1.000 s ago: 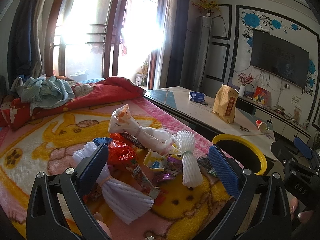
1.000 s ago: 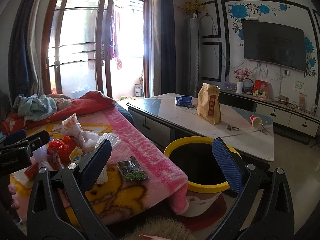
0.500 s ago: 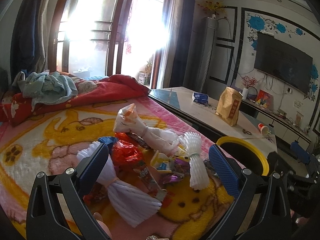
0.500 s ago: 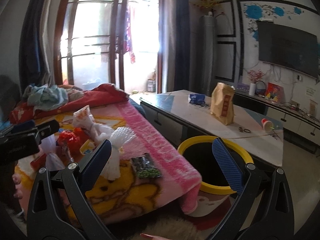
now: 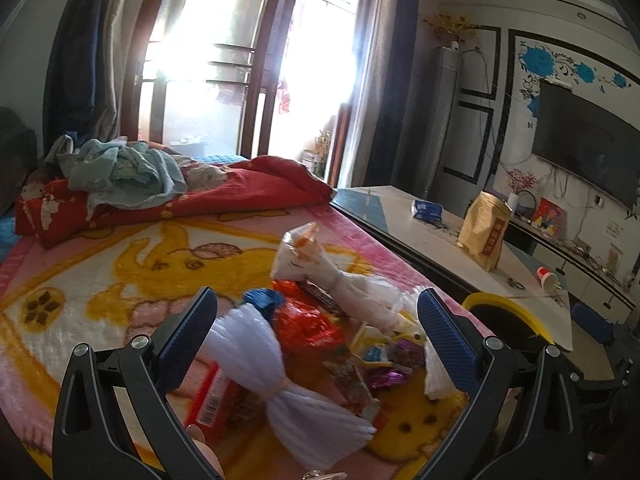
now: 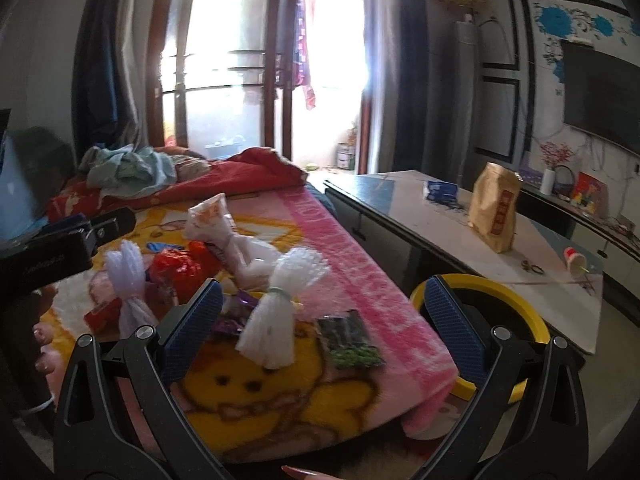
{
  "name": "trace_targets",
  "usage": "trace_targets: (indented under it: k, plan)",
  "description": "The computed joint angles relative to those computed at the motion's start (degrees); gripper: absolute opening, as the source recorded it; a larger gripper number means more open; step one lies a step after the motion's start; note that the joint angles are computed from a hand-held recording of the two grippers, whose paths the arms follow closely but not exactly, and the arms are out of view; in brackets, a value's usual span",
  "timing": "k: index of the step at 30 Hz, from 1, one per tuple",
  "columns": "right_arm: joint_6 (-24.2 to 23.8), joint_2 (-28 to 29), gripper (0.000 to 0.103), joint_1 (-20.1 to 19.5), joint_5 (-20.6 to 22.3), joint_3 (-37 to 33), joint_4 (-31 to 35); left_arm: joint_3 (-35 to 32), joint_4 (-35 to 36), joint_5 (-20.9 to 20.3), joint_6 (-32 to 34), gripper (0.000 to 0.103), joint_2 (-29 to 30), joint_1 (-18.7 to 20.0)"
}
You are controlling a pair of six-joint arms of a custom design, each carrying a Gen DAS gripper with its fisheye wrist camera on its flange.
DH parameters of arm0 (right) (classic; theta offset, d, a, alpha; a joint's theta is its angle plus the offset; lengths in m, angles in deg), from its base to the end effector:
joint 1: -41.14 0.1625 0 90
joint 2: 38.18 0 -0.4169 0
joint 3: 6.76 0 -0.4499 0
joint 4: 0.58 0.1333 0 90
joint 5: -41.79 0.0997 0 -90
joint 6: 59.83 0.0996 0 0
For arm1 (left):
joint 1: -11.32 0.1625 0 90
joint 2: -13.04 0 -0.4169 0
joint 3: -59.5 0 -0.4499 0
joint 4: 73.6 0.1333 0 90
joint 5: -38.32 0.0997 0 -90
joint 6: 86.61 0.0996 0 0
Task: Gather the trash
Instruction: 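Reach left tool toward white plastic bag while right tool reaches toward white foam net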
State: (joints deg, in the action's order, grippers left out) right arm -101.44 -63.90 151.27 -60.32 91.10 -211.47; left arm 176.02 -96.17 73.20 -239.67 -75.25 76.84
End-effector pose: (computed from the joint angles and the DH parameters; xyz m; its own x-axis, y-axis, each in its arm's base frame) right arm 0.3301 -0.5740 -0.0740 -0.5763 -0.5520 0.6027 -0.8153 0.3378 -0.4703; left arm 0.0069 -0.5038 0.2616 -0.7470 -0.4104 -0.5230 0.4255 0.3093 -0.8505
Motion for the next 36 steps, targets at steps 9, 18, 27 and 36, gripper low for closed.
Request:
trace_targets:
  k: [9,18,27,36]
  plan:
    - [0.1,1.8,0.093,0.5,0.7,-3.6,6.4,-2.6,2.7,0.3,-1.7,0.097,-0.6,2.3]
    - [1.0,4.2,0.093,0.3,-1.1,-9.6,12.7,-12.2,12.6,2.7,-4.0,0.097,5.3,5.1]
    - [2.6,5.6,0.093,0.0,-3.3,-14.2,20.7,-26.4,27.4,5.9,-7.2,0.097,14.2,8.3]
    - [7.2,7.2,0.090,-0.3,-5.2,-19.1,29.0,-41.3,42.6,7.4,-15.4,0.097,23.3,12.9]
